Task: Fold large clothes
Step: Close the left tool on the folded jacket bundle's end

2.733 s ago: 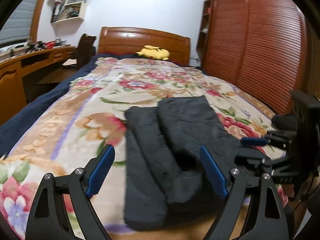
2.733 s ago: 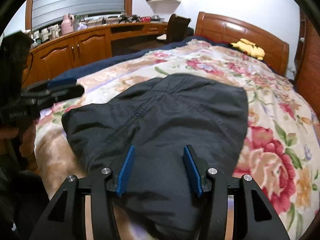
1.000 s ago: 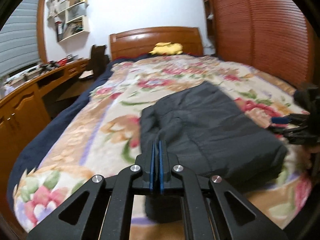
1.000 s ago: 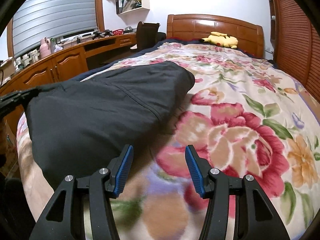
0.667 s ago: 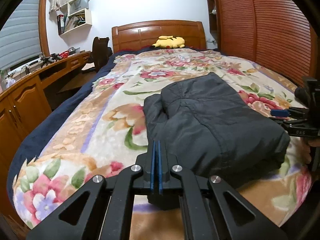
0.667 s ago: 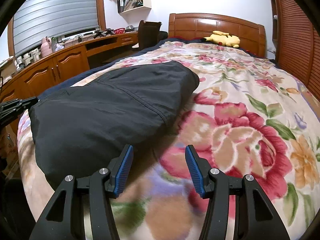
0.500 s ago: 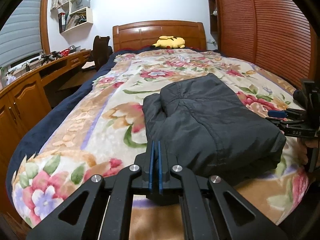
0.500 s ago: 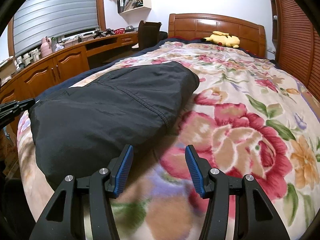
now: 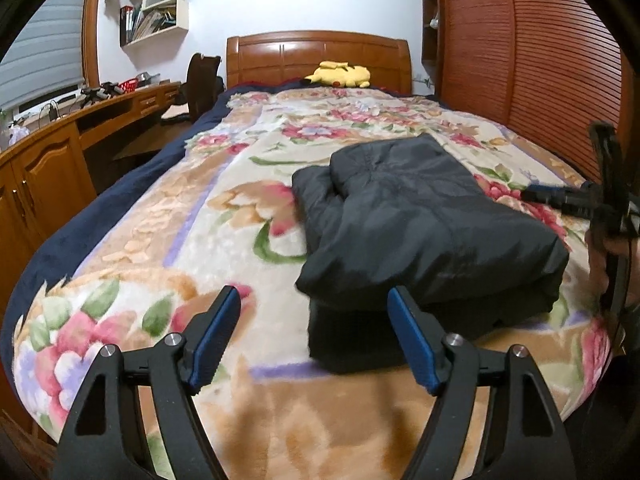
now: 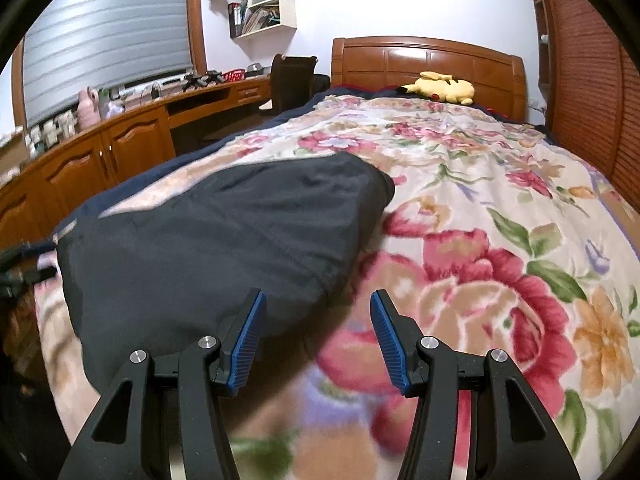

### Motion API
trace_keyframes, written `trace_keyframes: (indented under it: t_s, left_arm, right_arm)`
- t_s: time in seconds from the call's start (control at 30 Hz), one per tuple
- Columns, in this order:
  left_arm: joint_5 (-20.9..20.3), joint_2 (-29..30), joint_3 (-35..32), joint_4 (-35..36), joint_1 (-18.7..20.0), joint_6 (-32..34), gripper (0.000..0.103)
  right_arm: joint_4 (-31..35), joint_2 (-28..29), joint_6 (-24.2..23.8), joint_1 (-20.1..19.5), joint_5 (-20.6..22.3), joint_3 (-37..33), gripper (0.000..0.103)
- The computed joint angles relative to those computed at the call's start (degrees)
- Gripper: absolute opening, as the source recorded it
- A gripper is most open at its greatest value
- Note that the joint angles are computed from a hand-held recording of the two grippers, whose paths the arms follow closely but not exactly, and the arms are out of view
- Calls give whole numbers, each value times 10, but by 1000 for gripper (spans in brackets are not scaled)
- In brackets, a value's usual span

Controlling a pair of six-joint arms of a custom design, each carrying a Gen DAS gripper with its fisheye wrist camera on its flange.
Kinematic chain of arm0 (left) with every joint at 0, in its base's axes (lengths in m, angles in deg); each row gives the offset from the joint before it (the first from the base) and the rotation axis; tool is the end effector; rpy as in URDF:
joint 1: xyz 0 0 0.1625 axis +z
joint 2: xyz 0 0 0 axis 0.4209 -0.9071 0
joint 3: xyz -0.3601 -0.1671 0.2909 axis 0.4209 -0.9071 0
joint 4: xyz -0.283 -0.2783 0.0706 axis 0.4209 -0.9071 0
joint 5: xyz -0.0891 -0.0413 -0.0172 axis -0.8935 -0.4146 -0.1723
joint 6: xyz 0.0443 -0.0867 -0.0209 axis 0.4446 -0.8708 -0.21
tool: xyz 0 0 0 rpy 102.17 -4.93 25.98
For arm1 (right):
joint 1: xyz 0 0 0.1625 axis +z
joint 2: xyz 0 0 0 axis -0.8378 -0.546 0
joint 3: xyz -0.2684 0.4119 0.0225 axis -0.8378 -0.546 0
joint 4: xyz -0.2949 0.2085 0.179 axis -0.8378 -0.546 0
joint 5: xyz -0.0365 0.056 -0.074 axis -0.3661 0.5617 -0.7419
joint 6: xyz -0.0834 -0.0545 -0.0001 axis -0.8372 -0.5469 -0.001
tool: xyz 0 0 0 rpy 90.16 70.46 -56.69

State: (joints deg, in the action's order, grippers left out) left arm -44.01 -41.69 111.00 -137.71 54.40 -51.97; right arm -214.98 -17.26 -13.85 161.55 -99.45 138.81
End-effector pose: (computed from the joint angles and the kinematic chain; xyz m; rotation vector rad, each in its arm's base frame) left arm 0.1065 -0.4515 0.3606 0.4663 2.1569 -1.0683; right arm 0.2594 -0.5314 -0.0475 1.1648 -2.3444 1.0143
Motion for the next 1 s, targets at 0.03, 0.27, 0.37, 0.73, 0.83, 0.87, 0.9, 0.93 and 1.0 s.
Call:
trace_keyframes:
  t_s: [0.03, 0.27, 0.37, 0.73, 0.83, 0.87, 0.9, 0.93, 1.0]
  left_arm:
    - [-2, 0, -2, 5, 4, -1, 77]
    - [-27, 4, -23, 48, 29, -14, 77]
    - [-32, 12, -32, 62, 36, -14, 77]
    - [-39, 22, -44, 85, 46, -8, 77]
    - [-54, 18, -46, 108, 50, -13, 75]
    - [-60, 15, -47, 117, 51, -15, 73]
    - [-64, 14, -49, 127, 52, -18, 67]
    - [-67, 14, -49, 132, 51, -21, 64]
    - [-68, 14, -47, 133, 49, -20, 59]
  right_arm:
    - [12, -4, 3, 1, 4, -4, 59]
    - [137, -7, 7, 12, -28, -105, 69]
    - [227, 4, 33, 11, -44, -176, 69]
    - [422, 62, 92, 0, -60, -366, 85]
    - [480, 63, 107, -3, -56, -386, 86]
    - [497, 64, 112, -4, -54, -392, 86]
    - [507, 65, 117, -4, -53, -396, 86]
    - [520, 64, 120, -5, -51, -403, 86]
    - [551, 65, 128, -6, -47, -412, 86]
